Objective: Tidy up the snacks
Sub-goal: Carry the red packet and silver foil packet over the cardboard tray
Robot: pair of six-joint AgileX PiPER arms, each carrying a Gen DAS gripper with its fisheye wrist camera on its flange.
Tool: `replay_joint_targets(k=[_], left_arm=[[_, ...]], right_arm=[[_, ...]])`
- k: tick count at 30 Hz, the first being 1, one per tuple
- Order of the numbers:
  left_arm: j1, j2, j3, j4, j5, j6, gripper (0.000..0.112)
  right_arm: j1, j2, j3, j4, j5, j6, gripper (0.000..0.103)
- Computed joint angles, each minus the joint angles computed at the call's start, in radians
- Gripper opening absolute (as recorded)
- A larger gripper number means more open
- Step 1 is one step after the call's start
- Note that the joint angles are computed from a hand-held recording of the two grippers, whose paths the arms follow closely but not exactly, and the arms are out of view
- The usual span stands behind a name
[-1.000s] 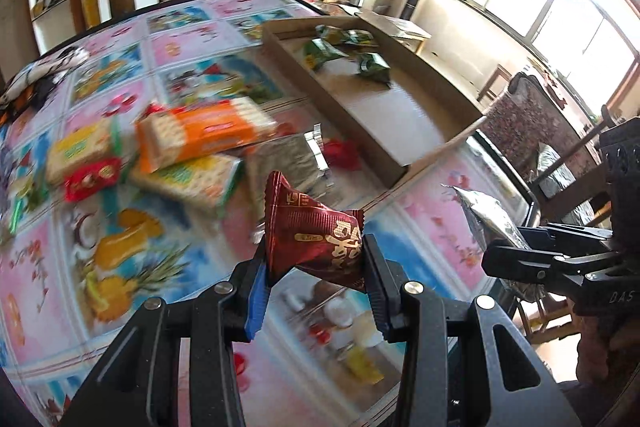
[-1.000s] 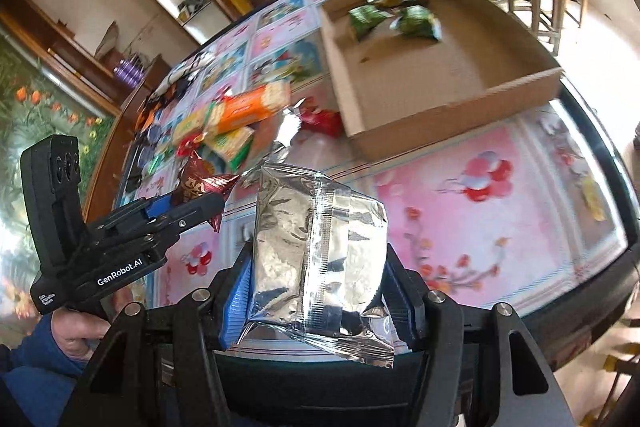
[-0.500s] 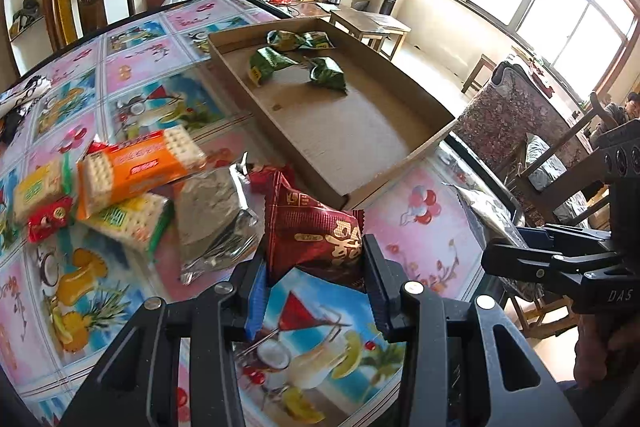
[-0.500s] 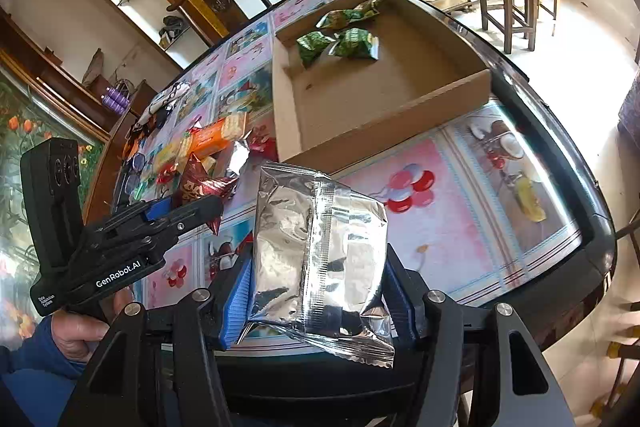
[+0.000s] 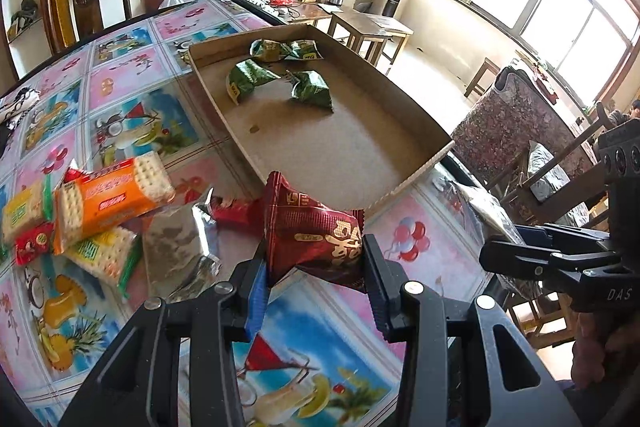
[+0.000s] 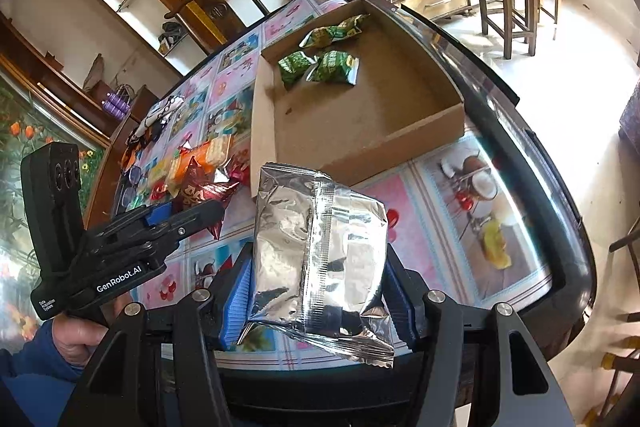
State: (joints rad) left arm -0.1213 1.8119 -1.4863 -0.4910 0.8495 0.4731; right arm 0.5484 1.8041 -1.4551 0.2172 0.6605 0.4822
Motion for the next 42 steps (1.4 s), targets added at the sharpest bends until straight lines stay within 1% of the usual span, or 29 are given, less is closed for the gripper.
replay_joint_targets(k=[4, 14, 24, 28, 35, 38, 40, 42], left_arm=[[-0.028, 0.039, -0.056, 0.014, 0.006, -0.045, 0.041], [-0.065, 0.129, -0.179, 0.047, 0.024, -0.118, 0.041], [-0.075, 0.21, -0.275, 0.067, 0.044, -0.171, 0.041], [-0.08, 0.243, -0.32, 0.071, 0.051, -0.185, 0.041], [-0.086, 0.3, -0.394, 0.074, 0.061, -0.197, 0.041], [-0.087, 0.335, -0.442, 0.082, 0.074, -0.213, 0.041], [-0.088, 0.366, -0.488, 0.081, 0.094, -0.226, 0.041], [-0.093, 0.389, -0.518, 0.087, 0.098, -0.226, 0.041]], right_arm=[[-0.043, -0.002, 0.005, 0.038, 0.011, -0.057, 0.063], [-0.112, 0.019, -0.019, 0.093, 0.035, -0.139, 0.063], [-0.168, 0.065, -0.095, 0.109, 0.074, -0.167, 0.063], [-0.209, 0.097, -0.144, 0.148, 0.093, -0.198, 0.063], [-0.252, 0.198, -0.319, 0.186, 0.161, -0.23, 0.063], [-0.26, 0.273, -0.44, 0.191, 0.211, -0.233, 0.063], [-0.259, 0.336, -0.545, 0.185, 0.258, -0.226, 0.063], [-0.253, 0.395, -0.646, 0.178, 0.302, -0.219, 0.063]])
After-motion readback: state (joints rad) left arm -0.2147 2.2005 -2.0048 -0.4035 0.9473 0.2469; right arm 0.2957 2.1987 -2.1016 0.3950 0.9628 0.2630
